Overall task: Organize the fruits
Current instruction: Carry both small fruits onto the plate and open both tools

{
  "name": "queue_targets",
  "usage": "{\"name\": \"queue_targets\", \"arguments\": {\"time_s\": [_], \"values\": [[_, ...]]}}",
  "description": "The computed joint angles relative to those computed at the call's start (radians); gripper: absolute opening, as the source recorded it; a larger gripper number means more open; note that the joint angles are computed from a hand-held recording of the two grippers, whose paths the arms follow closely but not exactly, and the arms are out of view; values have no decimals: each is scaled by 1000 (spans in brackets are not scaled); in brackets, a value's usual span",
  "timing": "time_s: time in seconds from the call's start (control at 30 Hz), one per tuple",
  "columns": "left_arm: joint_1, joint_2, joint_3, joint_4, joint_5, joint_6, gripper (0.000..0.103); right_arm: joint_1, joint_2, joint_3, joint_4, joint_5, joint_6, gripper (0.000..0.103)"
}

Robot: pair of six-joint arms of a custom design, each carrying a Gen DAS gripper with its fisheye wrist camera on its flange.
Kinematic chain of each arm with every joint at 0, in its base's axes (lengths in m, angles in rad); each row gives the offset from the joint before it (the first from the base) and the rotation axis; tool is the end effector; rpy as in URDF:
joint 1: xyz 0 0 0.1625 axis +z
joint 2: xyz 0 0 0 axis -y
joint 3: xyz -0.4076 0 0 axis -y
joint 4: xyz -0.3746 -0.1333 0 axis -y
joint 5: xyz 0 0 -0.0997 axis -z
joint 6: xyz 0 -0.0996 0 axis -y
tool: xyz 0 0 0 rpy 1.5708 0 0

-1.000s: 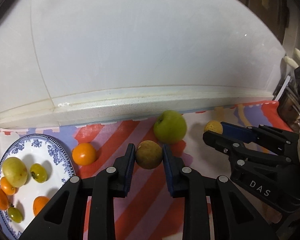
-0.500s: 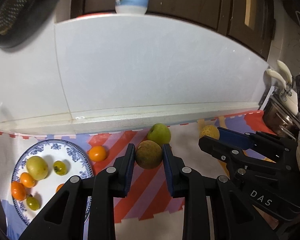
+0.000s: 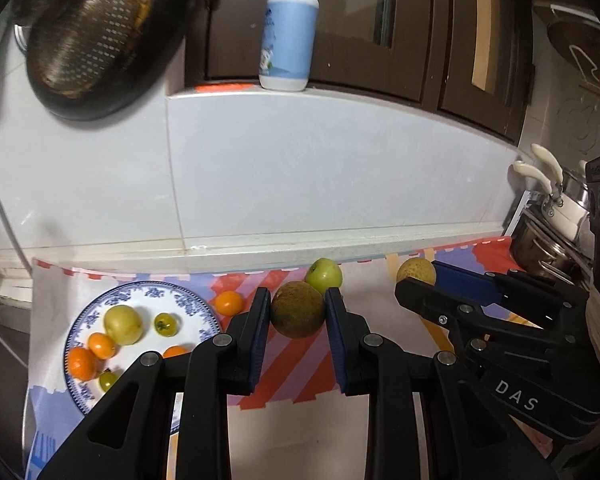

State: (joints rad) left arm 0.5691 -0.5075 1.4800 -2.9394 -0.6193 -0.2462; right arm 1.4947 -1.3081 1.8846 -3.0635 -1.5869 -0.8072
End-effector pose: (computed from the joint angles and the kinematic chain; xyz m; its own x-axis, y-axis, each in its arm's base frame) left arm -0.4586 -0.5479 0.0362 -0.7494 0.1889 -0.6345 0.6130 0.5601 -0.5573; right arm 0.0888 -0.5680 0.3704 -0.7222 -0.3771 0.5798 -0.6875 0.4839 -0.5415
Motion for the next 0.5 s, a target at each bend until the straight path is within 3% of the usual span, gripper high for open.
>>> {"name": "queue_targets", "arguments": {"time_s": [0.5], "values": [[-45, -143, 206, 5, 69, -94, 28, 54, -38, 118, -54, -13, 9, 30]]}}
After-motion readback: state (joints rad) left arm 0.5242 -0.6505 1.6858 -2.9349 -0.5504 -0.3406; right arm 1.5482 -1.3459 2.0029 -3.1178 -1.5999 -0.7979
